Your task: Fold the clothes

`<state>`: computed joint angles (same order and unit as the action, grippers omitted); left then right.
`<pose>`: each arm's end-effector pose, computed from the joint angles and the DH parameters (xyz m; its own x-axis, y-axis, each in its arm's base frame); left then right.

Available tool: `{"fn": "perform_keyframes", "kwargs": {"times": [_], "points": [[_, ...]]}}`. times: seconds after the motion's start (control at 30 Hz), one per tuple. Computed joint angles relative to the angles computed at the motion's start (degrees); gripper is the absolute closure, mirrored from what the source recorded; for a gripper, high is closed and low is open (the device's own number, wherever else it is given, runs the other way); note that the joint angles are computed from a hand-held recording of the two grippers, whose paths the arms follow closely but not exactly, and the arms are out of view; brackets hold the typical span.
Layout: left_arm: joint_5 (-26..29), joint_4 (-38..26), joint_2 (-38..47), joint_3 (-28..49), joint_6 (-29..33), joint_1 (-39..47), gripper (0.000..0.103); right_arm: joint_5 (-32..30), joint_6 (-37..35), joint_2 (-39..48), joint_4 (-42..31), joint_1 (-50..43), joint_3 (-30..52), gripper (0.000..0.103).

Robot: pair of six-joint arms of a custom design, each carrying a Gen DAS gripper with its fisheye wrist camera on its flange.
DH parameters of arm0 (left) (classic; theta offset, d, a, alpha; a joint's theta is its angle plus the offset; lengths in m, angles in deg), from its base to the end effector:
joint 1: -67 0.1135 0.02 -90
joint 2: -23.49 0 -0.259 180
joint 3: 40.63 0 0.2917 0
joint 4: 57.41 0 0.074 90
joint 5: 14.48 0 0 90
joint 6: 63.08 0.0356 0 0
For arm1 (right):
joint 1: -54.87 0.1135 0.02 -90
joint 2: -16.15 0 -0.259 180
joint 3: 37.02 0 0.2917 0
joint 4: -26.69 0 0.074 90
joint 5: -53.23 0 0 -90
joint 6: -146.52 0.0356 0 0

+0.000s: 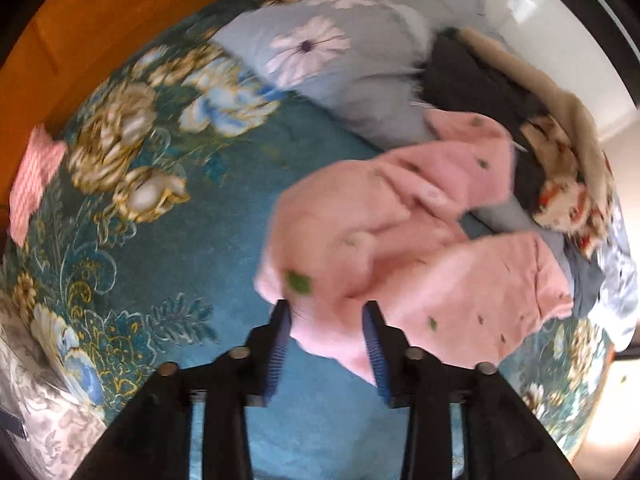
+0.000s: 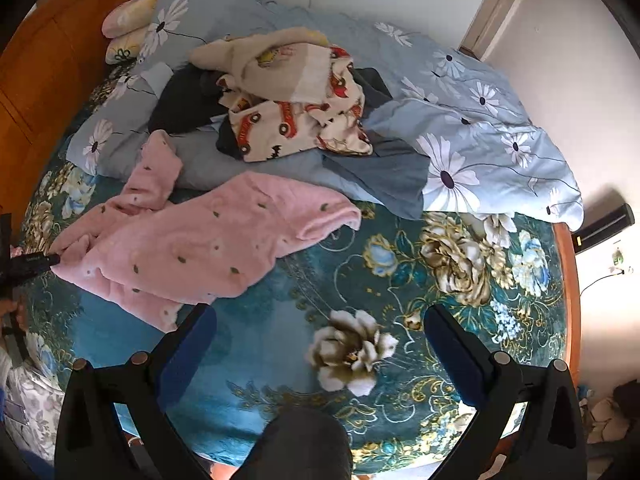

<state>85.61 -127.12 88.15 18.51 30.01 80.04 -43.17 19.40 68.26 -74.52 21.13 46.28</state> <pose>0.2228 0.0452 0.2141 -0.9503 -0.1656 -0.2637 -0.1276 0.9796 -0.1554 0.1251 -0.0788 0.3662 -0.9371 -0.0953 -0.3357 -0.0568 0.9908 -0.1227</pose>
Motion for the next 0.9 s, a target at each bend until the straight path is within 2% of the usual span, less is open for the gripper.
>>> {"fn": "perform_keyframes", "kwargs": {"times": [0.07,0.17,0.27,0.37,0.47,0.6,0.67,0.77,0.87,0.9], "points": [[-1.6,0.7,-2.1,-0.9,-3.2,-9.6,0.053,-0.8,-3.3,1.0,0.6,-3.3,-0.5,0.000],[-6.7,3.6,-0.2,-0.2,-9.8,-29.6,0.047,-1.2,-7.8,2.8,1.5,-8.1,-2.0,0.000],[-10.5,8.5,10.2,4.3,-15.9,-46.9,0.045,-1.1,-11.7,6.0,3.4,-12.2,-3.6,0.000],[-12.4,11.9,24.8,12.4,-18.7,-57.7,0.044,0.2,-14.7,10.0,5.6,-14.4,-4.5,0.000],[-14.8,13.6,37.9,20.5,-18.9,-63.7,0.044,2.1,-17.4,15.2,9.2,-16.0,-4.9,0.000],[-19.7,11.7,54.9,35.0,-17.2,-69.1,0.044,4.6,-19.8,22.8,13.0,-19.3,-3.6,0.000],[-22.3,10.1,61.2,40.9,-16.4,-69.6,0.044,5.6,-21.3,26.3,14.5,-21.5,-2.6,0.000],[-23.3,7.9,66.9,46.6,-15.4,-69.0,0.045,7.5,-23.5,30.6,17.4,-24.4,-0.7,0.000],[-22.1,7.4,68.9,48.9,-14.9,-67.8,0.060,9.1,-23.4,34.4,19.2,-26.5,1.2,0.000],[-21.2,7.8,68.7,48.8,-14.8,-67.3,0.071,9.5,-23.0,35.6,19.5,-27.1,1.9,0.000]]}}
